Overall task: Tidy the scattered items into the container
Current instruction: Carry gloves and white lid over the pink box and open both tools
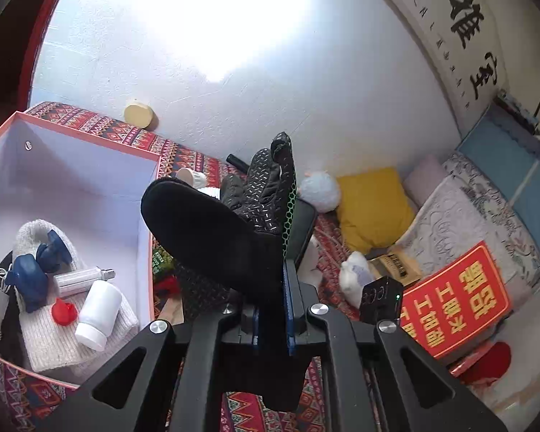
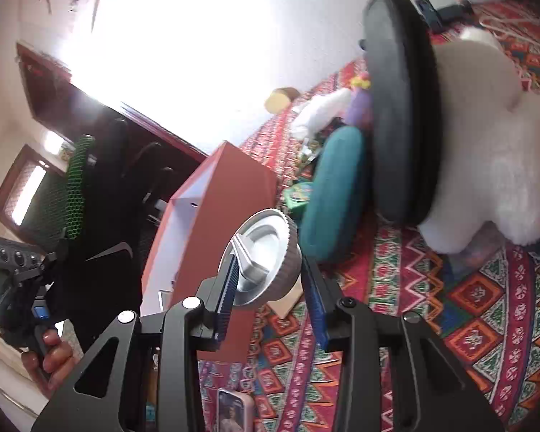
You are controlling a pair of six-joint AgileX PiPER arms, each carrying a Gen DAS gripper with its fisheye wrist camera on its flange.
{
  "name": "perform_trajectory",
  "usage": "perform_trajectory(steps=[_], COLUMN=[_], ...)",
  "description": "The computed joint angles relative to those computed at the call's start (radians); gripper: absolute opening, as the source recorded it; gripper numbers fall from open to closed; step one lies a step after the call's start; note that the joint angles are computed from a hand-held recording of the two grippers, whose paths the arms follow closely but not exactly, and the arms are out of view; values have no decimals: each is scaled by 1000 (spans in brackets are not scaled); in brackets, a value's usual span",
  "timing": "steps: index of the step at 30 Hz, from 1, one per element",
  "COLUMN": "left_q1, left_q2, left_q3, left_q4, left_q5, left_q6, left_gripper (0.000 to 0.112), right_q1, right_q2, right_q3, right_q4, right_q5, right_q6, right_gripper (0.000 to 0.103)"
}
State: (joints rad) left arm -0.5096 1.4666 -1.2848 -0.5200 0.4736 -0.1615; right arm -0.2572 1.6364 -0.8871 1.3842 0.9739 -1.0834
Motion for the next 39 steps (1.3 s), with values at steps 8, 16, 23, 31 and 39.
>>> perform_trajectory(steps=[8, 16, 23, 31, 39], left_q1=[67, 164, 287, 408, 462], left_q2=[-109, -161, -159, -29, 110], left_q3=[71, 50, 79, 65, 26], left_q4=[-129, -75, 90, -97, -188], left_q5=[-17, -3, -30, 1, 2], left_q6=[131, 112, 23, 253, 352], left_gripper=[7, 7, 7, 7, 7], right_q1=[75, 201, 449, 628, 743], right_q2=[-90, -206, -79, 125, 283], right_q3=[20, -7, -257, -499, -736], right_q4=[51, 71, -32, -160, -603], right_q5=[-14, -95, -279, -387, -425], right_q6=[22, 49, 249, 374, 731], right_gripper=[34, 34, 34, 34, 34])
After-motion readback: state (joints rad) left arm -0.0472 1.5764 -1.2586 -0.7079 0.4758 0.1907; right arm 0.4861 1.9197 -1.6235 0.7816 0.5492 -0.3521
